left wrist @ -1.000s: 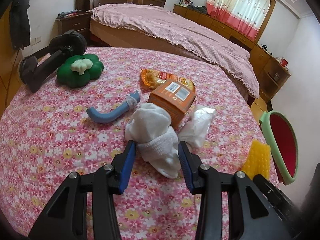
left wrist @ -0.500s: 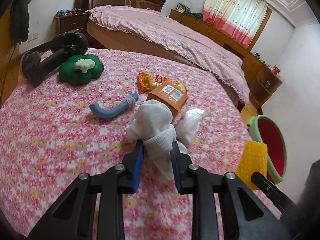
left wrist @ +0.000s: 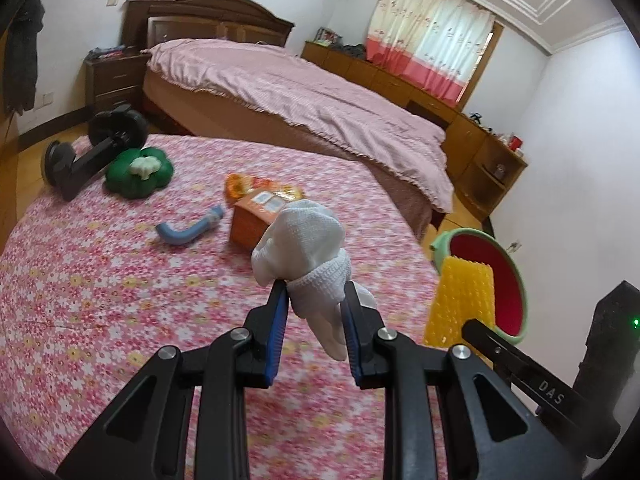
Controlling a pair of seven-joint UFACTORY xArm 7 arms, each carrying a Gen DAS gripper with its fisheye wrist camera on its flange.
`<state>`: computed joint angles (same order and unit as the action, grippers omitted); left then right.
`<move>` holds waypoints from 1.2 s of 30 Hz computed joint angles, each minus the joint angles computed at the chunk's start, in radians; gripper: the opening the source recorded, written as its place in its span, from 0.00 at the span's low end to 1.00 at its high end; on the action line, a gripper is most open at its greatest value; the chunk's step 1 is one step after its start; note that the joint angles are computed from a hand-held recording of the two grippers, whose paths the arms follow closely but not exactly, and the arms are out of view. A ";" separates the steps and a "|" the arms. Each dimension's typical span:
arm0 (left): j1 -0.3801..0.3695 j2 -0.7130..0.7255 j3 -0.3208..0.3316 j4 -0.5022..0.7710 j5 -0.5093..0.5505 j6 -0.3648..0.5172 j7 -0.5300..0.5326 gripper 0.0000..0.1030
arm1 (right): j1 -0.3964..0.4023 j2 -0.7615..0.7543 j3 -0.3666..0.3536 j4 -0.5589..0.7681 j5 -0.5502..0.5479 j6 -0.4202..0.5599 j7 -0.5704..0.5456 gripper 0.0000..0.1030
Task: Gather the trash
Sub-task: 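Carry the white sock and yellow foam net over the red bin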
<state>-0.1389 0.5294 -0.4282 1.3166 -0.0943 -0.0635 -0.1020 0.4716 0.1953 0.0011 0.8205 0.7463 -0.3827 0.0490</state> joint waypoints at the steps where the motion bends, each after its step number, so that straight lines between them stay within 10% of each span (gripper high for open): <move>1: 0.007 -0.001 -0.016 -0.001 0.003 -0.002 0.006 0.26 | 0.004 -0.011 -0.001 -0.011 0.007 -0.010 -0.002 0.20; 13: -0.020 0.050 -0.081 0.092 0.000 0.060 0.089 0.26 | -0.083 -0.111 0.075 -0.114 0.072 -0.102 -0.023 0.20; 24: -0.205 0.144 0.023 0.312 -0.016 0.161 0.178 0.26 | -0.167 -0.169 0.102 -0.169 0.169 -0.145 -0.085 0.20; 36: -0.424 0.467 0.132 0.864 -0.021 0.423 0.240 0.26 | -0.287 -0.176 0.066 -0.238 0.047 -0.127 0.065 0.20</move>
<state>-0.5632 0.9962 -0.2963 2.1804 -0.1150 0.3593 0.1381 0.1845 0.0190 0.0673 0.5829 0.7929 -0.5096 0.1142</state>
